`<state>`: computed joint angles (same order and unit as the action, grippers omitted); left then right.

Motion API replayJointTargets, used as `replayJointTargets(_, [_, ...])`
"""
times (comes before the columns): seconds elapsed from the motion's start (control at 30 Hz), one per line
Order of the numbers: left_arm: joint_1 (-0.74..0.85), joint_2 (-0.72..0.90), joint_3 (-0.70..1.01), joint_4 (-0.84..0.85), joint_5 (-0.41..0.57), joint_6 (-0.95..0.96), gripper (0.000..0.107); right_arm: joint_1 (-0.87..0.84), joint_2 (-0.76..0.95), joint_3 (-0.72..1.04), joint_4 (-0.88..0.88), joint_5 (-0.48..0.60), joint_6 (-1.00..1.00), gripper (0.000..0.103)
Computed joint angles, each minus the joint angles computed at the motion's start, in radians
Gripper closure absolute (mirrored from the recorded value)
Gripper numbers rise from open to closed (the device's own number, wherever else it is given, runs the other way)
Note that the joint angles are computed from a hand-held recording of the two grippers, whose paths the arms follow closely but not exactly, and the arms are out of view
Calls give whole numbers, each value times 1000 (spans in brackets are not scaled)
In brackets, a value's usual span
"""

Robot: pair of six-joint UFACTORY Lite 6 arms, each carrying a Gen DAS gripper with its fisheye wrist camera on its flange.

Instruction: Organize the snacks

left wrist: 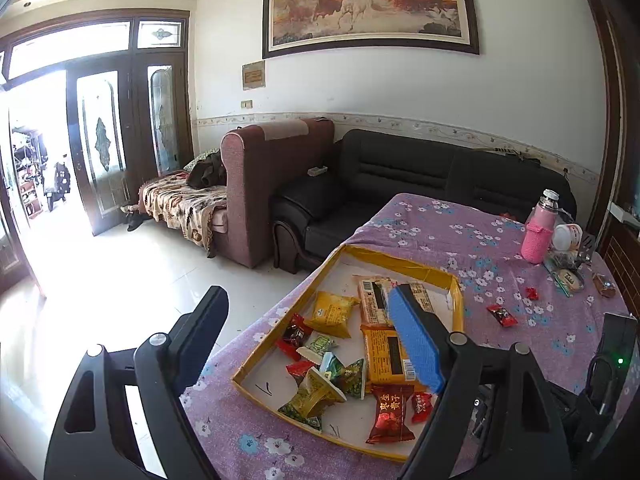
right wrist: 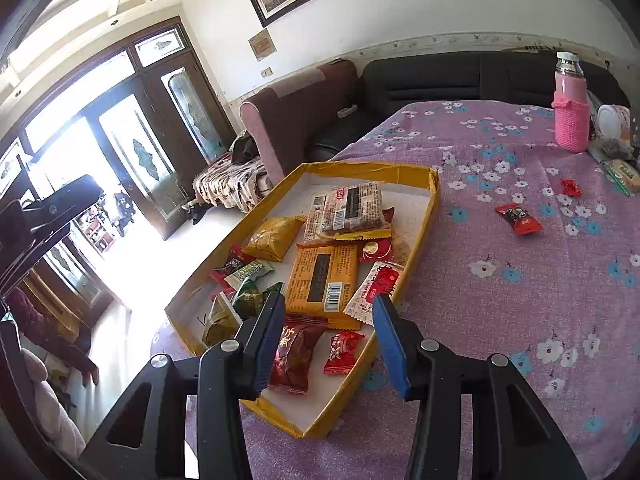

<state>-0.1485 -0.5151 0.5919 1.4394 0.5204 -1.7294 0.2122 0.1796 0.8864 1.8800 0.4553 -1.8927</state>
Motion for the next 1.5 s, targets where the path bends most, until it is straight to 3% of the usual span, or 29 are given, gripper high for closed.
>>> replayJointTargets(0.13, [-37, 27, -15, 46, 27, -54, 22, -6, -77, -59, 55, -34, -55, 55])
replayJointTargets(0.23, [-14, 42, -36, 77, -34, -97, 20, 10, -126, -114, 234, -79, -248, 48])
replayJointTargets(0.47, [17, 115, -43, 97, -71, -104, 20, 94, -98, -112, 368, -152, -400, 48])
replayJointTargets(0.7, [131, 155, -50, 118, -222, -93, 20, 163, -65, -98, 502, -189, -519, 48])
replayJointTargets(0.93, [163, 196, -36, 117, -285, -84, 20, 159, -57, -82, 502, -212, -510, 48])
replayJointTargets(1.5, [110, 186, -19, 17, -257, 7, 20, 144, -107, -115, 467, -198, -479, 48])
